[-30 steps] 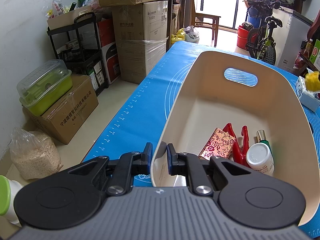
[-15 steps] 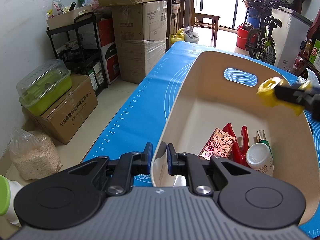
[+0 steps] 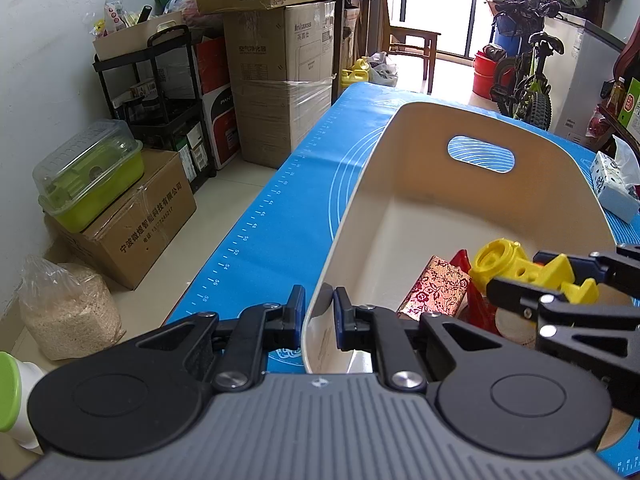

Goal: Organize rigid objects
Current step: 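Lift the yellow toy over the basket and lower it inside, then withdraw the open right gripper from the basket toward the black earbud case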

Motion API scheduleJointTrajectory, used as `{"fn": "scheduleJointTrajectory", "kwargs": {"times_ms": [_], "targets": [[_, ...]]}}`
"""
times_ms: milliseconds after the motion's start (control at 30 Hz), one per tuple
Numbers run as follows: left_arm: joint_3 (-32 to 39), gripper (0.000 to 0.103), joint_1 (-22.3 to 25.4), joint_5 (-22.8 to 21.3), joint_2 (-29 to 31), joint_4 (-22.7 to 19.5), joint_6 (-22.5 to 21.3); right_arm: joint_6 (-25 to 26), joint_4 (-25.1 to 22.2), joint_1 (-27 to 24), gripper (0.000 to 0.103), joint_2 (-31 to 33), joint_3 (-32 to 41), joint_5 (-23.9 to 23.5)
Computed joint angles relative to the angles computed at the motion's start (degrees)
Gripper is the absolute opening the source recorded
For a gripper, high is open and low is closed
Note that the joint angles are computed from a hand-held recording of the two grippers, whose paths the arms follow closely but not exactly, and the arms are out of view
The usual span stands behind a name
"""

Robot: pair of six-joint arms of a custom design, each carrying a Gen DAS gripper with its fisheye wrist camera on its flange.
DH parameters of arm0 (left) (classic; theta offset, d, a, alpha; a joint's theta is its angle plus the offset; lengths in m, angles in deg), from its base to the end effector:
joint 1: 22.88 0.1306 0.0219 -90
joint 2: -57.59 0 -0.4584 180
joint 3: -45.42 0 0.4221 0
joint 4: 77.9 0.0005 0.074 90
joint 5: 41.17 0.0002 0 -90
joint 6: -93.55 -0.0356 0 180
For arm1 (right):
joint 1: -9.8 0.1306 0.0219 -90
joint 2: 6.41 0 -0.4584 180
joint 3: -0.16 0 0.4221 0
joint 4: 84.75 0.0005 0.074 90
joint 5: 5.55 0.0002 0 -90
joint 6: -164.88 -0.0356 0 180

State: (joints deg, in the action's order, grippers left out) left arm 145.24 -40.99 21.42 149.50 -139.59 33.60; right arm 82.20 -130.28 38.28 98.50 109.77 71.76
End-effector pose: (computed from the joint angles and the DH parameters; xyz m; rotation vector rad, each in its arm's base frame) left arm 0.4968 -0.1458 0.5615 -0.4348 2.3393 0.2116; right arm 0.5614 0.3129 0.5369 -0.8180 2.1519 0.4445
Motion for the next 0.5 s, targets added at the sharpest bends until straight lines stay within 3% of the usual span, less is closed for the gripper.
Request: {"fn": "scheduleJointTrajectory", "kwargs": {"times_ms": [67, 200, 300, 500], "targets": [[0.0, 0.017, 0.0, 0.1, 0.0, 0.0, 0.0, 0.2, -0.8, 0.0, 0.050, 0.1, 0.2, -0.1], [0.1, 0.017, 0.0, 0.0, 0.0, 0.0, 0.0, -0.9, -1.9, -0.7, 0.062, 0.2, 0.8, -2.2], [0.1, 0.017, 0.0, 0.2, 0.0, 0.0, 0.1, 0.2, -1.6, -1.0, 0.079, 0.1, 1.0, -1.4], [0.3, 0.017, 0.1, 0.2, 0.1, -0.1, 0.2, -1.8, 0.4, -3.5, 0.089, -1.2, 0.8, -2.8]]}}
